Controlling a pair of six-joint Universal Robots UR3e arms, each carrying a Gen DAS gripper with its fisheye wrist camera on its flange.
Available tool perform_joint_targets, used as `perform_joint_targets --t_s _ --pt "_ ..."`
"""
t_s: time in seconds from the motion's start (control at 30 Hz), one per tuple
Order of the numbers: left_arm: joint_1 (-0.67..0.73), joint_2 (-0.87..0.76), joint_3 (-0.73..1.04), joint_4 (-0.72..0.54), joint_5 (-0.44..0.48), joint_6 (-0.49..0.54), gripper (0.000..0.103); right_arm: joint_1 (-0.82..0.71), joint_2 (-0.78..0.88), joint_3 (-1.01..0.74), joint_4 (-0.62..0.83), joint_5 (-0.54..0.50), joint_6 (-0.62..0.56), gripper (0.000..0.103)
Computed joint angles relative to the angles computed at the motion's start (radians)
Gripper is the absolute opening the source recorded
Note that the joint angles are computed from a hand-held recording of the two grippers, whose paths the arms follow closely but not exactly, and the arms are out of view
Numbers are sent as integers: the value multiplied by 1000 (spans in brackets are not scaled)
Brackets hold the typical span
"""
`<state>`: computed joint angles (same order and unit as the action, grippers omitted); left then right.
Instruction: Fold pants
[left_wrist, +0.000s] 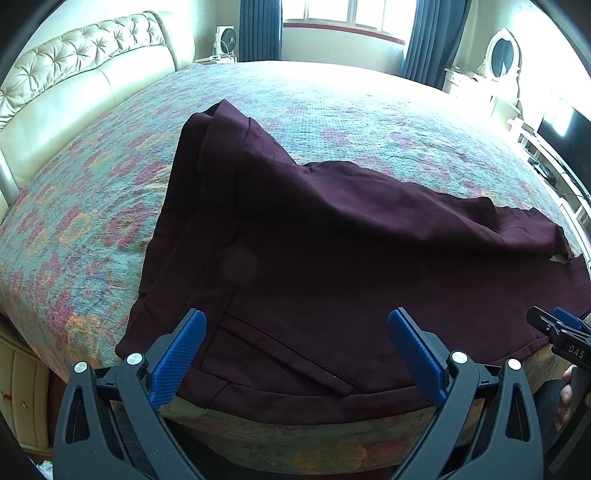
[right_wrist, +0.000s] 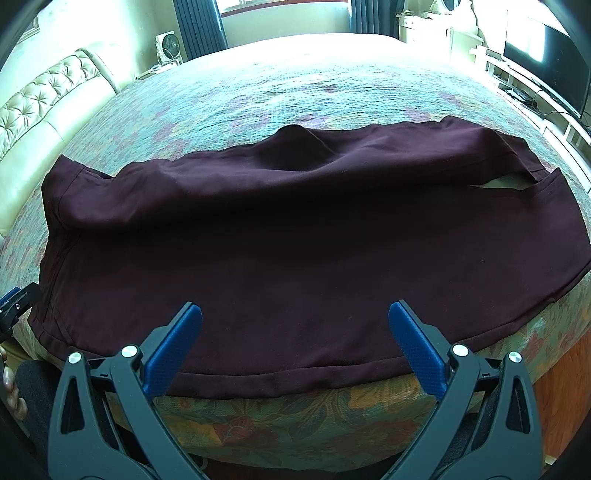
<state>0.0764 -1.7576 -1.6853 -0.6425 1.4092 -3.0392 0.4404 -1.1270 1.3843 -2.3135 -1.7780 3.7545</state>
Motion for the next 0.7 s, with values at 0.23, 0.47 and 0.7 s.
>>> perform_joint_targets --t_s 0.23,0.47,0.7 --pt "-5 -4 -4 12 21 8 98 -1 2 -4 6 -1 -2 101" --pt "-17 -18 22 -31 62 20 98 -7 -8 7 0 5 0 101" --pt "-8 -22 21 -30 67 18 98 -172 -217 172 -63 165 -49 101"
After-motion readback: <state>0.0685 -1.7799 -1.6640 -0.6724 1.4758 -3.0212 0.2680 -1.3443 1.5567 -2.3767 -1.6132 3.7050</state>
